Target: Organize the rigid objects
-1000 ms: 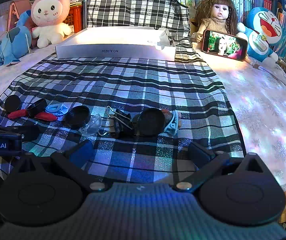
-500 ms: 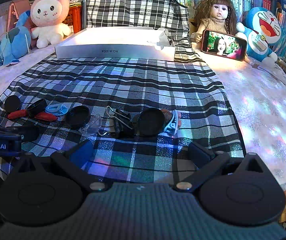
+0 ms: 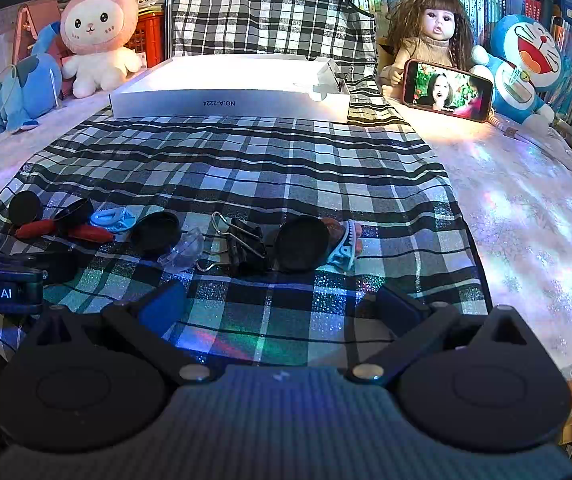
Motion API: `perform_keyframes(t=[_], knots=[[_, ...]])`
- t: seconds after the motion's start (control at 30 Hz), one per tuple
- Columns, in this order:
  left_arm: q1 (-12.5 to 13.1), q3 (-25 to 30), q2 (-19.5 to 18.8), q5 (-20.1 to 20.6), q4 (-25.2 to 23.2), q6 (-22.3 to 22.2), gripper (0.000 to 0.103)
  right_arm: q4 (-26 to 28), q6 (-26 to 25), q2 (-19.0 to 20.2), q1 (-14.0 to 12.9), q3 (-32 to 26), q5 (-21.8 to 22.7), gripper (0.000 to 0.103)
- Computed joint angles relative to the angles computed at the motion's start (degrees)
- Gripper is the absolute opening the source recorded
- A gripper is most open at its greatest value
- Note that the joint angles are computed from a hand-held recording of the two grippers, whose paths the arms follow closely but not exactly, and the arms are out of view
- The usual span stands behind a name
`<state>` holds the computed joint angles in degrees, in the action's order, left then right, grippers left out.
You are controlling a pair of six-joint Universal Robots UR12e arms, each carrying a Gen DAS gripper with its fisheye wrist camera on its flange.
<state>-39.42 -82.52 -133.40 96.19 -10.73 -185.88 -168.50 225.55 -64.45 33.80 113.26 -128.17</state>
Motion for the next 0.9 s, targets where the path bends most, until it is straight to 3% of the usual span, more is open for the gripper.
perform_keyframes(t=[0.9], knots=[[-0.1, 0.2, -0.4, -0.1, 1.9, 0.1, 0.103, -1.4, 0.3, 0.5, 0.6, 0.2, -1.8, 0.103]])
